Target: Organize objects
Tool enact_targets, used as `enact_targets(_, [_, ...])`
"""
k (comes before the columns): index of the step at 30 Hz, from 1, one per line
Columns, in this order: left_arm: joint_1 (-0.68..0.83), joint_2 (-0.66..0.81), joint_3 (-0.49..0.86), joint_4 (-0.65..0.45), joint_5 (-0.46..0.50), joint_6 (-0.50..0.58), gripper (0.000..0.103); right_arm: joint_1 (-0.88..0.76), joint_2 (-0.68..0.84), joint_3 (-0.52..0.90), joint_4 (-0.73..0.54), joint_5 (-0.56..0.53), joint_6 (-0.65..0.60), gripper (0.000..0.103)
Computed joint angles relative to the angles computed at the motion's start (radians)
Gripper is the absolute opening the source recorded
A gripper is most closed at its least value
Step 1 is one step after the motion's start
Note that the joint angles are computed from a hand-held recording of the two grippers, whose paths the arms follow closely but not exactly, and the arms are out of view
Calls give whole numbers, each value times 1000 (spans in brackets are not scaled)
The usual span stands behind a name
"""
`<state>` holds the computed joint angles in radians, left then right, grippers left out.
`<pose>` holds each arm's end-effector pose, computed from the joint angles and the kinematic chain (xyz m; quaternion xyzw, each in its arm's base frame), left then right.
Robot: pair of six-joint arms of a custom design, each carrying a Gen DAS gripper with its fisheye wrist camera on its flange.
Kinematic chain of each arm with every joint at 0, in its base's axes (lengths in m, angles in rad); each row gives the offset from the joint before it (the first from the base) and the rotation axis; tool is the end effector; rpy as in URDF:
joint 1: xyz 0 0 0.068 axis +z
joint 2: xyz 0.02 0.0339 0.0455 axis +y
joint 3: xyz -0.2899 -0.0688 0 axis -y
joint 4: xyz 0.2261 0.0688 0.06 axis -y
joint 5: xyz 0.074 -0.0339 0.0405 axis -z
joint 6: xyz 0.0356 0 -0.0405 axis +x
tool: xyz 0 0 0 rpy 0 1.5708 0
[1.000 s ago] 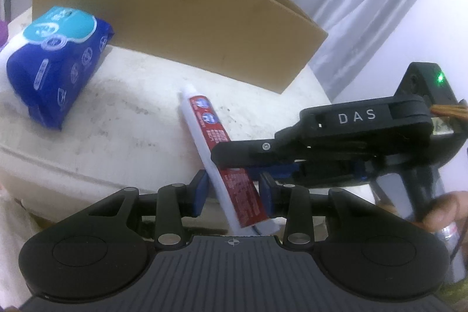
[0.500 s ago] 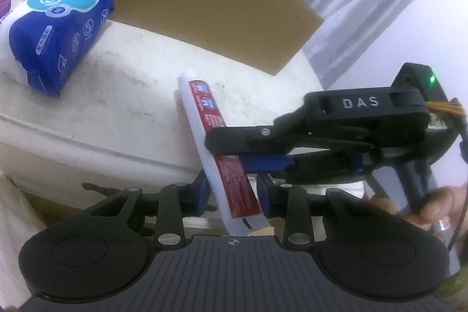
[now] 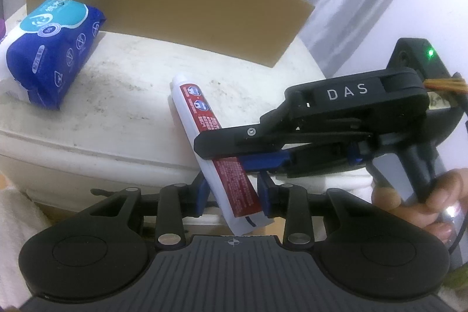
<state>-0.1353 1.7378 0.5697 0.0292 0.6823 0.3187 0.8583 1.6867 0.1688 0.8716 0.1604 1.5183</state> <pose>0.2492 -0.0566 0.1226 0.2770 0.8807 -0.3069 0.2310 0.1432 0.1571 0.1131 0.3229 0.8325 0.3856 0.2324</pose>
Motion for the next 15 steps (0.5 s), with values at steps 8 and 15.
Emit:
enact_targets(8, [-16,51,67,-44,-10,-1,37,-6,-38,38,-103,-15,-39,33])
enact_targets(15, [-7,42,58,-45,-4,15,36,-16,-56,49,-141,-26,-56,33])
